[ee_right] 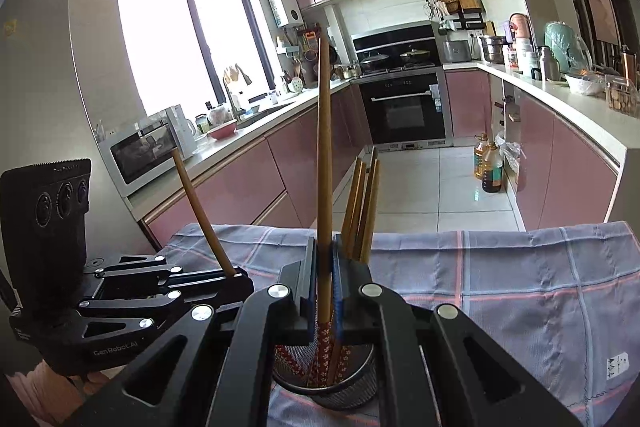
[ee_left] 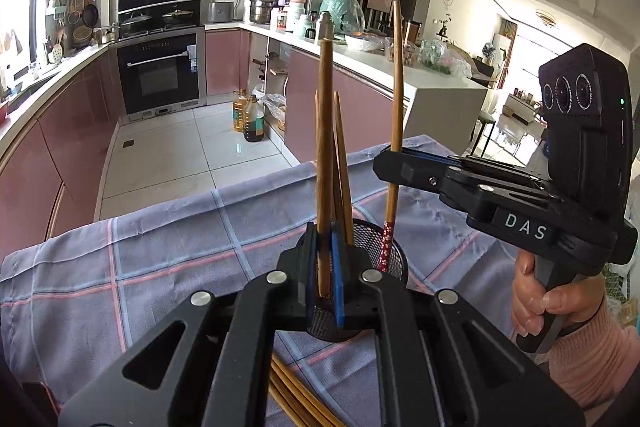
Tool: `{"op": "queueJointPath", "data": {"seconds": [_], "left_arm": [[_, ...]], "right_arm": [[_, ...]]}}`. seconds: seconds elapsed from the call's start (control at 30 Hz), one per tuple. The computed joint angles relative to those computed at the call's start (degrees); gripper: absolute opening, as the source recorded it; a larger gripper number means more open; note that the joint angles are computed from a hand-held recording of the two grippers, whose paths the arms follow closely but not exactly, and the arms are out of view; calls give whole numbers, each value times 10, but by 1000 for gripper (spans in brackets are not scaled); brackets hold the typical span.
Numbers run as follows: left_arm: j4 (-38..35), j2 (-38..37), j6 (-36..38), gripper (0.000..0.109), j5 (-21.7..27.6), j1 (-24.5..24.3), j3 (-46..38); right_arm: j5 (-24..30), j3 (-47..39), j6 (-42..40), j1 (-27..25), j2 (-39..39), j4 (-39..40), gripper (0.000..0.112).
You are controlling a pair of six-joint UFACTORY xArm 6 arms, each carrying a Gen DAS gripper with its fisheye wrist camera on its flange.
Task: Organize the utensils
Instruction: 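Lower the chopstick into the mesh cup and open the left tool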
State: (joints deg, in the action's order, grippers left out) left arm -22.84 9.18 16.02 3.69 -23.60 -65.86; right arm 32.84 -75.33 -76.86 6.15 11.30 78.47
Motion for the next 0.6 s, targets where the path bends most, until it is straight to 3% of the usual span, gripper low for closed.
{"op": "queueJointPath", "data": {"seconds": [0.07,0.23,0.3,0.4,0.47,0.6], "left_arm": [[58,7,-53,7,16,8,-6],[56,34,-53,8,40,13,-34],[64,40,-64,8,38,14,-38],[58,40,-70,20,29,14,-34],[81,34,-91,21,15,16,-22],[119,10,-133,23,-25,19,20]], "right_arm": [[5,-10,47,1,14,-57,6],[-3,-29,131,6,49,-138,8],[-10,-29,138,8,53,-139,9],[-21,-24,133,10,51,-128,9],[-28,-22,128,10,49,-123,18],[-47,3,87,13,28,-91,22]]}}
